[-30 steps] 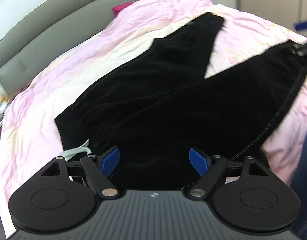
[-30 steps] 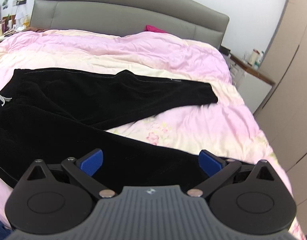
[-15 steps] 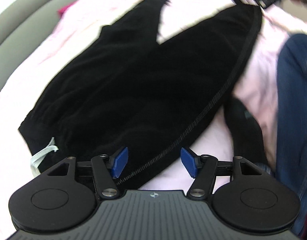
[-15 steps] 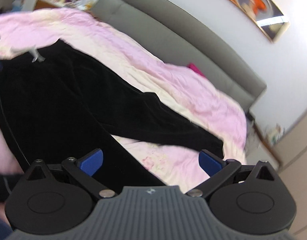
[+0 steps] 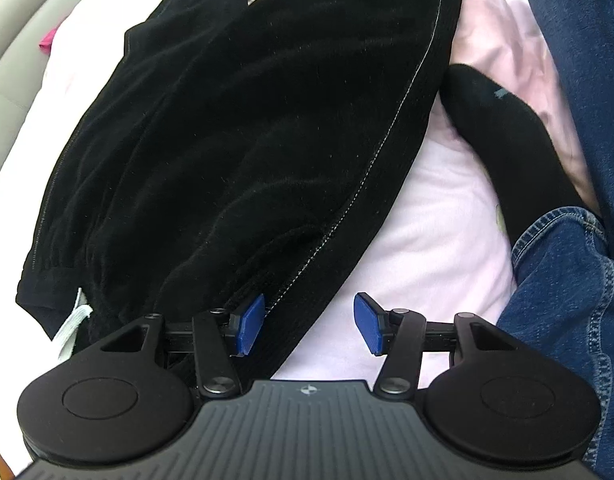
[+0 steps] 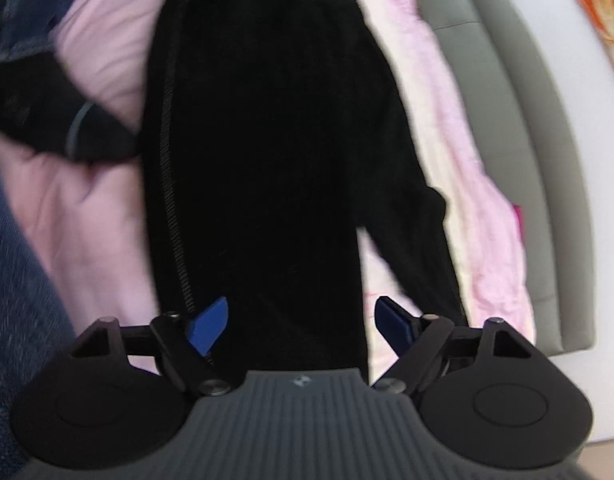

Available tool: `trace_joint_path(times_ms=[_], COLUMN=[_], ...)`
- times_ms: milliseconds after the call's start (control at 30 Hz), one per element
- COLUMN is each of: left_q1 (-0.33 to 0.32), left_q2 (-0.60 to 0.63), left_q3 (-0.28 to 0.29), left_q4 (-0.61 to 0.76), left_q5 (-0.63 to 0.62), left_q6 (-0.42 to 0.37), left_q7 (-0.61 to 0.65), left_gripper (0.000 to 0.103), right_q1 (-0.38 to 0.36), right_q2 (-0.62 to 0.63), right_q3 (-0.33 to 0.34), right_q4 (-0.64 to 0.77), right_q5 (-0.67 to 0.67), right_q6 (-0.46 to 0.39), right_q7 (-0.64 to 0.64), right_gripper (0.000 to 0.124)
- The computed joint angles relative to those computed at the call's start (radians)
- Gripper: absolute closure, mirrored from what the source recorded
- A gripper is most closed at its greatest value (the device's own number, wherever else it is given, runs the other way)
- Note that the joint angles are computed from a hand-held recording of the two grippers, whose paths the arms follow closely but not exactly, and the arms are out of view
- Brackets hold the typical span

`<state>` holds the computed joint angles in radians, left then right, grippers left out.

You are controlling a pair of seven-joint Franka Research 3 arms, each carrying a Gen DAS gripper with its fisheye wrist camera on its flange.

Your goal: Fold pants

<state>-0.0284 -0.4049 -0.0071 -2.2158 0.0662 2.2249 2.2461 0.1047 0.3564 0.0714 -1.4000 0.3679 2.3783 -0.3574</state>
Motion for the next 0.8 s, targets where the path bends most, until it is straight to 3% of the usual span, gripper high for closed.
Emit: trace_joint_path(times_ms=[133, 300, 433, 500, 567, 667, 800], left_q1=[0.000, -0.003, 0.010, 0.014, 0.023, 0.028, 0.041], left_q2=[0.022, 0.016, 0.039, 0.050, 0.063, 0.088, 0.111], left_q3=[0.010, 0.014, 0.008, 0.008, 0.004, 0.017, 0.029], left_q4=[0.016, 0.007, 0.021, 0.034, 0.044, 0.079, 0.123], left_q5=[-0.013, -0.033, -0.032, -0.041, -0.034, -0.071, -0.127], left_q6=[-0.015, -0.027, -0.032, -0.041, -0.035, -0.063, -0.108], left_q7=[0.029, 0.090, 0.065, 0.054, 0.038, 0.030, 0.032], left_gripper=[0.041, 0.041, 0.041, 0.046, 0.063, 0.075, 0.081], right_q1=[0.006, 0.000, 0.007, 0.008, 0.012, 0.017, 0.020], right_q2=[0.093, 0.194, 0.278, 0.308, 0.317, 0.365, 0.380], right_q3=[-0.016, -0.014, -0.014, -0.012, -0.011, -0.012, -0.018], right_q4=[0.145, 0.331, 0.485, 0.540, 0.568, 0.659, 0.680], right_q5=[-0.048, -0.094, -0.129, -0.140, -0.149, -0.161, -0.167], right_q6=[-0.145, -0.350, -0.494, -0.543, -0.578, -0.648, -0.684], right_q7=[0.091, 0.107, 0.117, 0.105, 0.091, 0.093, 0.116], right_gripper=[0.059, 0.066, 0.073, 0.074, 0.082, 0.085, 0.087])
